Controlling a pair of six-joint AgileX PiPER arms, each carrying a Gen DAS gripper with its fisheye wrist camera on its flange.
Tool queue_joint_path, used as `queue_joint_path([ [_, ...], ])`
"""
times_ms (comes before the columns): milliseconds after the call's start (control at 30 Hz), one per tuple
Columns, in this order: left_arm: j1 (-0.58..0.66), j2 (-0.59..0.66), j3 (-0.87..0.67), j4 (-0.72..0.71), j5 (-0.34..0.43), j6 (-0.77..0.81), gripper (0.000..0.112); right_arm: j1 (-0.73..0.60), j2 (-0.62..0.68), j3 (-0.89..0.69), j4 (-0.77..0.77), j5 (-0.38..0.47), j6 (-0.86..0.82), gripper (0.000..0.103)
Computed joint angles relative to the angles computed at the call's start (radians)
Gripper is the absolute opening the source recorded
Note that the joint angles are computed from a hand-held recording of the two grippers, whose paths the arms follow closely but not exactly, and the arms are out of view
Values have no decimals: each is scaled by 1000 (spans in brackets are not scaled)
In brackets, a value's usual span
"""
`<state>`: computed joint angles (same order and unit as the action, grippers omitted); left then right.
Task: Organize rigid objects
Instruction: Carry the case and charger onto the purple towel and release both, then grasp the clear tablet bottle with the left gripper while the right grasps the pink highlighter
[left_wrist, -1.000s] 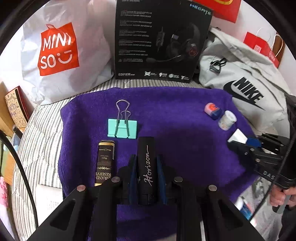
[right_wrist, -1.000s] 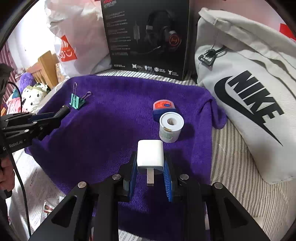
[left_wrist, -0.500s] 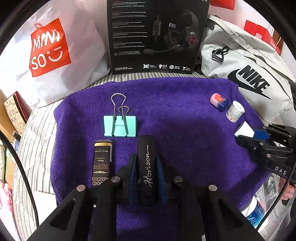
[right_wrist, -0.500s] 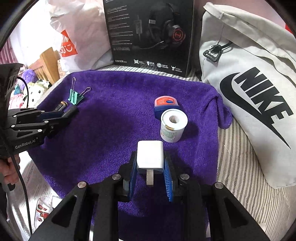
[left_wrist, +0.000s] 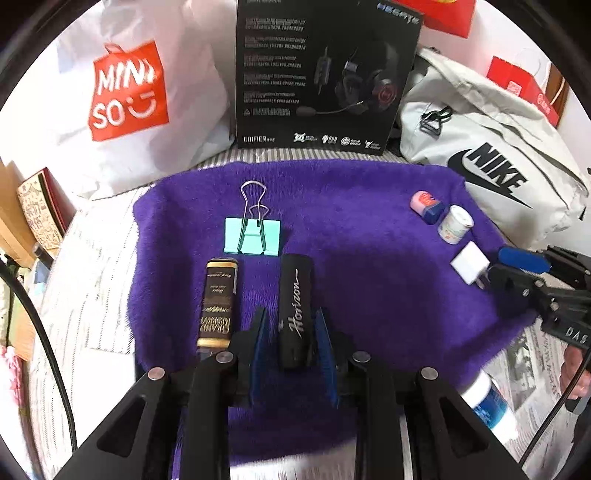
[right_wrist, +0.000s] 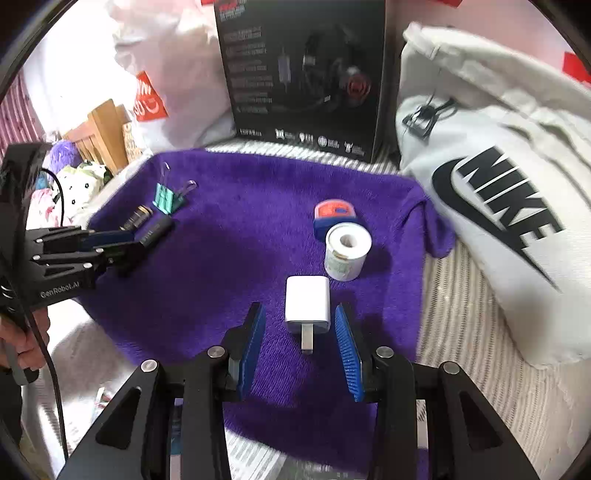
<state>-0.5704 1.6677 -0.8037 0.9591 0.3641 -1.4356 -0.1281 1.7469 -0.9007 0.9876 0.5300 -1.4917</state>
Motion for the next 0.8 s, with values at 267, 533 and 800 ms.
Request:
queue_joint_path([
  [267,-123,-154,117,23,19,-119,25,-128,-199,159,40,94,-96,40],
  [533,-330,-137,168,113,40,-359,25,-304,-339,352,7,163,-201,40],
  [800,-418,-112,154,162,29,-501,25,-484,-344,456,19,171,-354,40],
])
